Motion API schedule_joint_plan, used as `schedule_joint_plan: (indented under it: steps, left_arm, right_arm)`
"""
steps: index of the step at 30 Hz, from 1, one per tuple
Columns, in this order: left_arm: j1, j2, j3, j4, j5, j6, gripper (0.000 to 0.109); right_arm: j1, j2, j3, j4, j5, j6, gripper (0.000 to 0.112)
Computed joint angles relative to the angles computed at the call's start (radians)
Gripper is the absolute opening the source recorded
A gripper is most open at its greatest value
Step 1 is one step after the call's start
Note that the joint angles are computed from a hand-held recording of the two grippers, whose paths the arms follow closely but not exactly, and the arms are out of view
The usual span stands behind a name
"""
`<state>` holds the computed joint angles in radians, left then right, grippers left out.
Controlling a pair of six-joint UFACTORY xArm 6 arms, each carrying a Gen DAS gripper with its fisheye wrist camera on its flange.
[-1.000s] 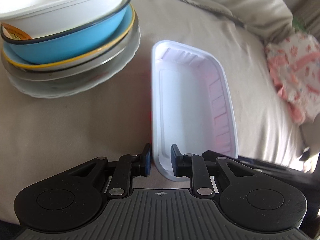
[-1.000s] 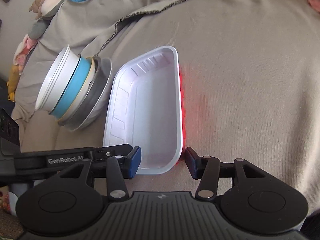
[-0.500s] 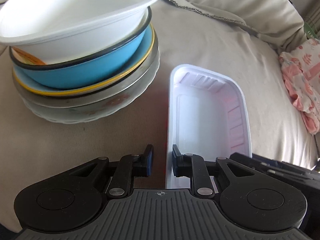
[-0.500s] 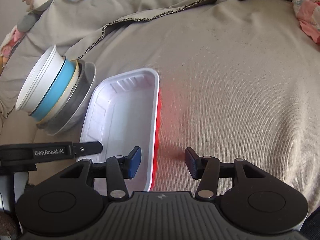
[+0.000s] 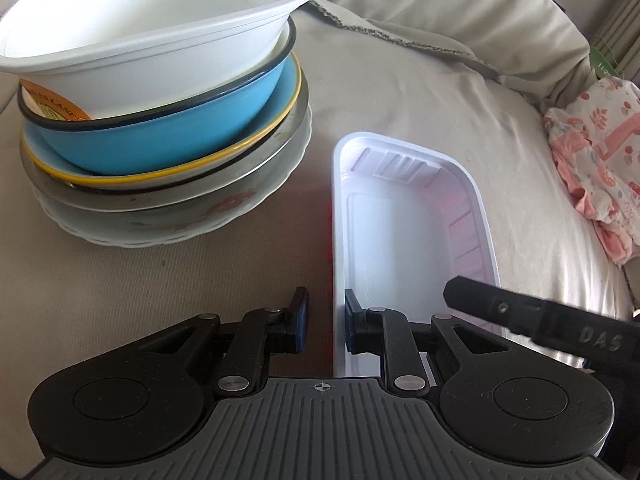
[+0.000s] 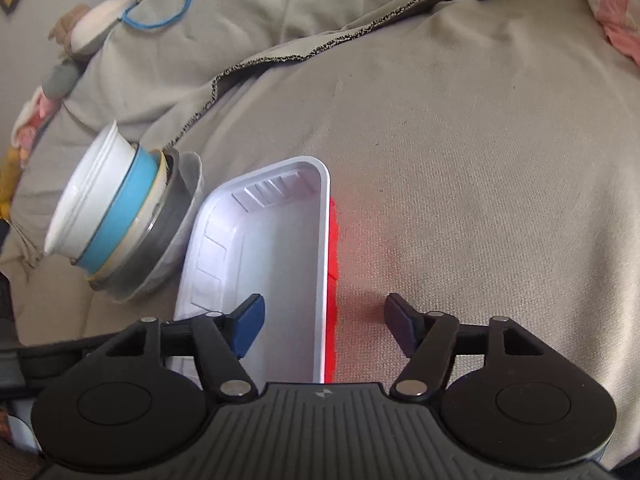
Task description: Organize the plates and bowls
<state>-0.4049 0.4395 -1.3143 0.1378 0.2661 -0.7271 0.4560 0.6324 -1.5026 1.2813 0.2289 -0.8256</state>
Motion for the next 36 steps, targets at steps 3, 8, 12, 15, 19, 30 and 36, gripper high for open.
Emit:
schedule_joint_plan:
  steps: [3,8,12,15,19,30,36]
  left_arm:
    - [-0.002,0.000,0.001,0.062,-0.005,-0.055,0.022]
    - [-0.007,0.001,-0.002,0.164,0.003,-0.126,0.022]
    - [-0.011,0.004,-0.008,0.214,0.010,-0.158,0.022]
    - [-0.010,0.004,-0.004,0.238,0.004,-0.175,0.022]
    - [-0.010,0.004,-0.001,0.273,-0.001,-0.195,0.022]
    - [-0.011,0.000,0.008,0.364,-0.010,-0.266,0.022]
    - [-0.015,0.002,-0.007,0.318,0.016,-0.260,0.022]
  right_arm:
    - [-0.018,0.003,-0.015,0.116,0.063,-0.084,0.088]
    - [0.001,0.026,-0.046,0.111,0.056,-0.052,0.103]
    - [0.021,0.035,-0.052,-0.062,0.011,0.144,0.103]
    - [0.000,0.038,-0.066,-0.068,0.067,0.144,0.103]
    - [-0.005,0.025,-0.051,-0.008,0.073,0.009,0.099]
    - [0.042,-0.015,0.040,-0.174,-0.158,0.107,0.047]
    - [0.056,-0.015,0.044,-0.146,-0.126,0.057,0.032]
